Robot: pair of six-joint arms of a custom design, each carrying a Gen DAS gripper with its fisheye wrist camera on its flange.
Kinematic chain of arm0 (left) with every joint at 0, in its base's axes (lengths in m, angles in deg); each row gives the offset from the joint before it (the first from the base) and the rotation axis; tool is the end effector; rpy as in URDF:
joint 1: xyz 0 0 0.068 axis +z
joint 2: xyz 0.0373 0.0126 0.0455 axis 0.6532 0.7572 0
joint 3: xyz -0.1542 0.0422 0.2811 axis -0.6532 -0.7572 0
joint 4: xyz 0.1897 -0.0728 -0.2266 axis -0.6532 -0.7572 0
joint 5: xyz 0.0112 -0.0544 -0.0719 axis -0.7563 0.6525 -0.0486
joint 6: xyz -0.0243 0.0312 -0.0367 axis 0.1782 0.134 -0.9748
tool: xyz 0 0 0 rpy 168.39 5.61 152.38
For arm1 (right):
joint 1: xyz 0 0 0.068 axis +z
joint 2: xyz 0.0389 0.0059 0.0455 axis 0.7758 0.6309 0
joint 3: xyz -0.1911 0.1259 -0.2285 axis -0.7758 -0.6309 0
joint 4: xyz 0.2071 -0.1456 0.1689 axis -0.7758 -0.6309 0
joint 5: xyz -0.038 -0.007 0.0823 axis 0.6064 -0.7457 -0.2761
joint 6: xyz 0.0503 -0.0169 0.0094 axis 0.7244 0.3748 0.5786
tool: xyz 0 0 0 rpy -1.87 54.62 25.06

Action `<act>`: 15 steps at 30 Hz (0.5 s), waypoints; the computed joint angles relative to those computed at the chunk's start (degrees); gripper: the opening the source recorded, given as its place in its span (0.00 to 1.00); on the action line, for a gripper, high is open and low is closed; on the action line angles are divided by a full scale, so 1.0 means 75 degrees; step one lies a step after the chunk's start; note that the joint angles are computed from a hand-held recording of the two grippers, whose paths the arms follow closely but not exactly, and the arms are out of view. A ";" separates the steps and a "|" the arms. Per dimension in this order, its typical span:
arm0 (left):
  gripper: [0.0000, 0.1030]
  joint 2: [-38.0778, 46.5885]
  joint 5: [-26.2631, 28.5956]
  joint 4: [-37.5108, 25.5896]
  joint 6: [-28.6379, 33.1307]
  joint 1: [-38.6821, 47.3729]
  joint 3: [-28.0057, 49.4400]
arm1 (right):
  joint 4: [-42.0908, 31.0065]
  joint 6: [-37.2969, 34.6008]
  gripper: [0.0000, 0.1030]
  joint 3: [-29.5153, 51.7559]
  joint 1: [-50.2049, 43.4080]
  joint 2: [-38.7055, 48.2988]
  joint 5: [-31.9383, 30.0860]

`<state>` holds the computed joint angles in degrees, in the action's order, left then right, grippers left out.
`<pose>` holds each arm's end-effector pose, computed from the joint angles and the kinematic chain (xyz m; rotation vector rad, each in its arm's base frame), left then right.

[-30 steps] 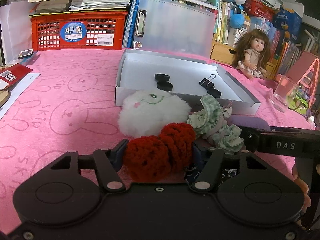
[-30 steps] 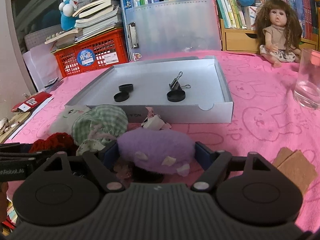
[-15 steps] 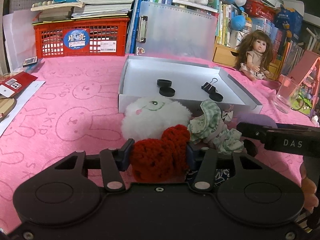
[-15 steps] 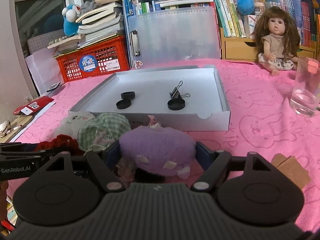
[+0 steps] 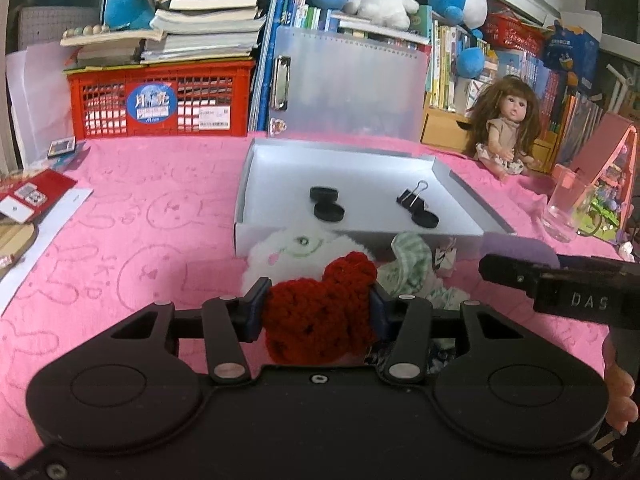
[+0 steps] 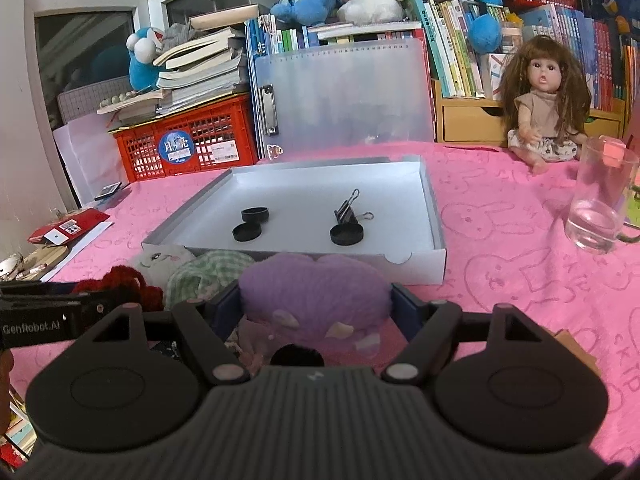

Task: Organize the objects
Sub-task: 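Grasp the red crocheted plush with the left tool while the right tool grasps the lavender plush, then lift both held plush toys and carry them over the white box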

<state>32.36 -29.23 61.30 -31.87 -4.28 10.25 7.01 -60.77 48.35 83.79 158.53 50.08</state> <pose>0.1635 -0.1301 0.0715 -0.3172 2.1346 -0.0062 0.2589 0.1696 0.0657 -0.4852 2.0603 0.4853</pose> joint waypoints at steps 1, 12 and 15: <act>0.45 -0.0065 -0.0004 -0.0014 0.0071 0.0032 0.0022 | -0.0014 -0.0022 0.75 0.0004 -0.0004 -0.0023 0.0016; 0.45 -0.0415 0.0156 0.0192 0.1174 0.0612 0.0381 | -0.0127 -0.0193 0.75 0.0121 -0.0094 -0.0277 0.0000; 0.45 -0.0340 0.0307 0.0305 0.1445 0.0827 0.0532 | -0.0252 -0.0231 0.75 0.0256 -0.0090 -0.0284 0.0038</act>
